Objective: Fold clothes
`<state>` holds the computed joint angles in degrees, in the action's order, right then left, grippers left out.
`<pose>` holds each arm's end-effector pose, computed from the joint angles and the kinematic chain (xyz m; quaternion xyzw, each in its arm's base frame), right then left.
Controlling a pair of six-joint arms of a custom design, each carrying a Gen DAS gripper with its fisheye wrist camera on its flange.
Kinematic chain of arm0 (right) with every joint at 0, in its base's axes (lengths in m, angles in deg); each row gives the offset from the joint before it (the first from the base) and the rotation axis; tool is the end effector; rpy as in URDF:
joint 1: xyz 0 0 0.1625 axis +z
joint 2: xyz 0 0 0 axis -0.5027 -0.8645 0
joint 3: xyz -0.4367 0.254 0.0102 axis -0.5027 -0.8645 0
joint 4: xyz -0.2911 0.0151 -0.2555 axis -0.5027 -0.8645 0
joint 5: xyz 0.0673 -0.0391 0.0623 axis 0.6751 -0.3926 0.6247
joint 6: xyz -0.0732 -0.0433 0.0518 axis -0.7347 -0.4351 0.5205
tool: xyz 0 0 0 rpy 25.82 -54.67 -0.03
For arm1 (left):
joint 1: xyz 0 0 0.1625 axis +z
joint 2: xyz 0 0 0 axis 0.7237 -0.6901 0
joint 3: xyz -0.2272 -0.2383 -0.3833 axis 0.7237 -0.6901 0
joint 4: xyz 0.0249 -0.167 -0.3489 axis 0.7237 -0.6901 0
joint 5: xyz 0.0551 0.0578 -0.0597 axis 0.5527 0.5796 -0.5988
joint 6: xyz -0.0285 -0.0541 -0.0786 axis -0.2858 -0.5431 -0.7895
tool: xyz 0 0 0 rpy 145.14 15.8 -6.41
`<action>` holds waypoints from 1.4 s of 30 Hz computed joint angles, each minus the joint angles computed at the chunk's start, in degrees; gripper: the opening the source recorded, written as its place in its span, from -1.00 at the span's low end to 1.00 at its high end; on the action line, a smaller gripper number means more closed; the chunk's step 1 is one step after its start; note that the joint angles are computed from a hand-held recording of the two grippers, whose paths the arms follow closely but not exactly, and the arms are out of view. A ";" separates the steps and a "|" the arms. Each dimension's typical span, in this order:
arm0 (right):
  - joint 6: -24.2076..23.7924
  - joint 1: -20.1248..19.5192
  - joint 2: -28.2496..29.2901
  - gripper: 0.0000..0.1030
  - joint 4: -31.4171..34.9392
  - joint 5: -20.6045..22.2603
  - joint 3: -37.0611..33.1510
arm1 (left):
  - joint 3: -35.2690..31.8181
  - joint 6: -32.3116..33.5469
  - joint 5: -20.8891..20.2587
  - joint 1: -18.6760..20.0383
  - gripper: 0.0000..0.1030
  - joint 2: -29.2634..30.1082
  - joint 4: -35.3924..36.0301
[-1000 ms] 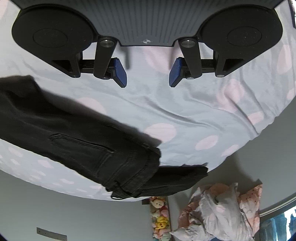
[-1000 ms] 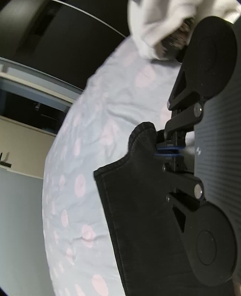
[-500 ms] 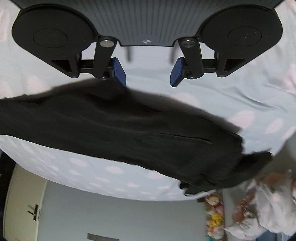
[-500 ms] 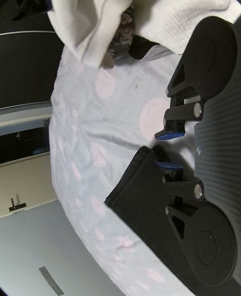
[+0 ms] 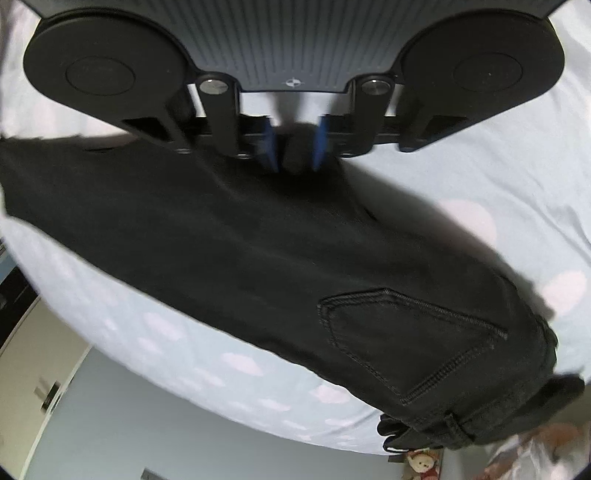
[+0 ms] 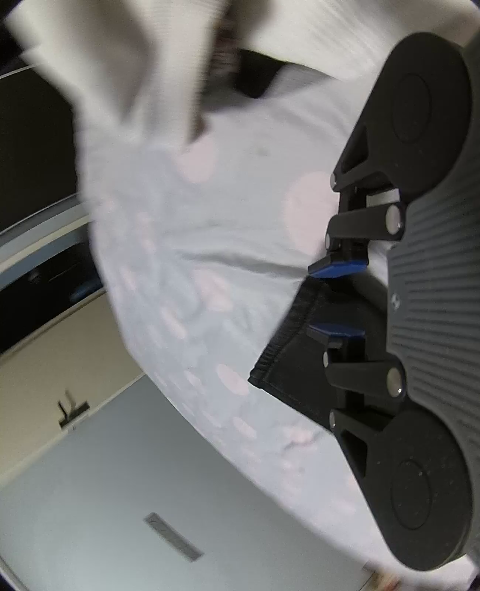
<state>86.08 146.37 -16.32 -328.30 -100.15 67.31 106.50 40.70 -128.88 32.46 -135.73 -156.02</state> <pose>0.2923 -0.4702 0.0051 -0.1851 -0.7912 0.5577 0.1693 0.1147 -0.4474 0.4242 -0.0282 0.8818 -0.3616 0.3015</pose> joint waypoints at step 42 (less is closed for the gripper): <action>-9.75 -1.21 0.04 -0.67 -11.05 16.48 -0.15 | -12.17 6.10 -15.92 -9.57 -0.76 24.58 7.94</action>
